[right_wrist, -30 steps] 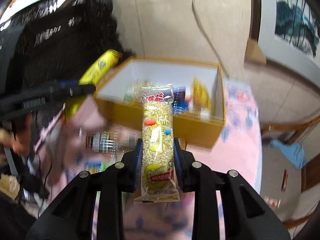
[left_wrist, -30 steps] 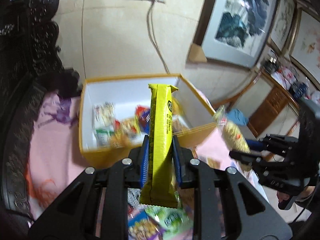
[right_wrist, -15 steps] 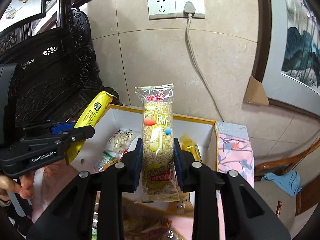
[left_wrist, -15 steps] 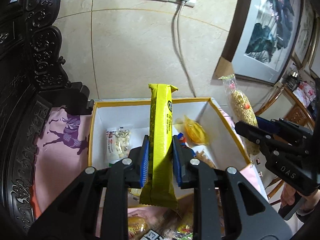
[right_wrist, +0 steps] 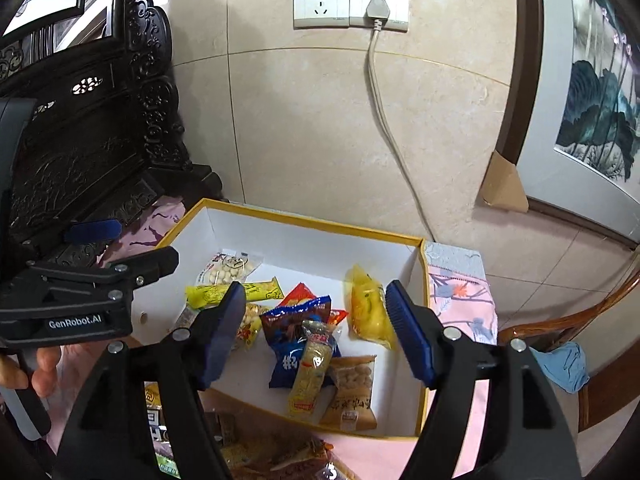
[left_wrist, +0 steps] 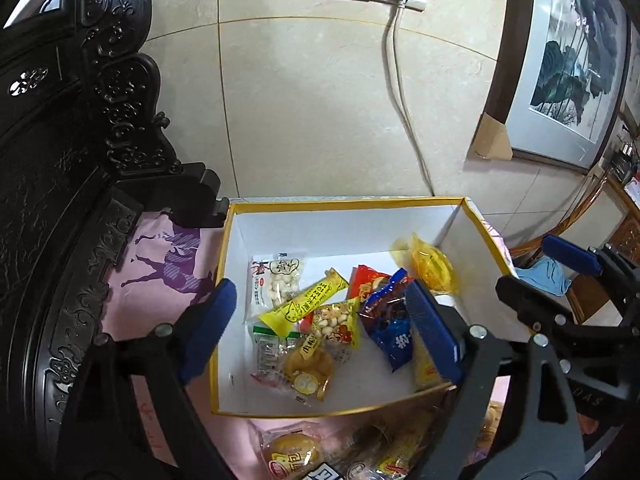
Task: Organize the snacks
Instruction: 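Carry both bars over the yellow box and open both grippers to drop them, then move both tools back toward the snack pile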
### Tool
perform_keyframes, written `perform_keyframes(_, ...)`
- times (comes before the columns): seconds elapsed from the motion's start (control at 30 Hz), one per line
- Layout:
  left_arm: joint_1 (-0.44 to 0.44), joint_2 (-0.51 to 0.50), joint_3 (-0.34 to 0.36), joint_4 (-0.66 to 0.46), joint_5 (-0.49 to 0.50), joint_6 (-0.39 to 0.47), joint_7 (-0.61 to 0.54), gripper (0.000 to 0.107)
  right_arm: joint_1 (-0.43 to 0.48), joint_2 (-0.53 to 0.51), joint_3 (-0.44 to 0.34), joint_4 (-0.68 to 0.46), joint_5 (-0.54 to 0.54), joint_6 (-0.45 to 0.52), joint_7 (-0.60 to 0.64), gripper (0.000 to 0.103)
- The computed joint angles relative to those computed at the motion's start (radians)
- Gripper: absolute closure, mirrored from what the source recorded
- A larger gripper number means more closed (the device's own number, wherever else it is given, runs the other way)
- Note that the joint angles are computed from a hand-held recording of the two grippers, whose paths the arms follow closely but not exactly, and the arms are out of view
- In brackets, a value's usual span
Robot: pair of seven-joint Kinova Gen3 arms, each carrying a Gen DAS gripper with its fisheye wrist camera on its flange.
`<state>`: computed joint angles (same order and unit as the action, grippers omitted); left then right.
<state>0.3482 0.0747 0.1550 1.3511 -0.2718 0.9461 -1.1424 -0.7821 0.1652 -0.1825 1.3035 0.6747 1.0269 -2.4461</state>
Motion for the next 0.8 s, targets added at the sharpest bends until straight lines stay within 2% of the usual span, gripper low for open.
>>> perform_keyframes(0.13, -0.002, -0.036, 0.004, 0.030, 0.012, 0.006, 0.006, 0.019, -0.009, -0.036, -0.012, 0.037, 0.010, 0.024, -0.027, 0.030)
perform_keyframes(0.33, -0.039, -0.139, 0.015, 0.157, 0.069, 0.000, 0.004, 0.018, 0.017, -0.114, -0.065, 0.157, -0.023, 0.057, -0.095, 0.030)
perform_keyframes(0.63, -0.115, -0.301, 0.022, 0.378, 0.175, 0.054, 0.010, 0.018, 0.054, -0.216, -0.175, 0.400, -0.192, 0.067, -0.250, 0.030)
perform_keyframes(0.8, -0.143, -0.381, 0.033, 0.467, 0.214, 0.087, -0.010, 0.018, 0.045, -0.238, -0.216, 0.477, -0.250, 0.069, -0.300, 0.030)
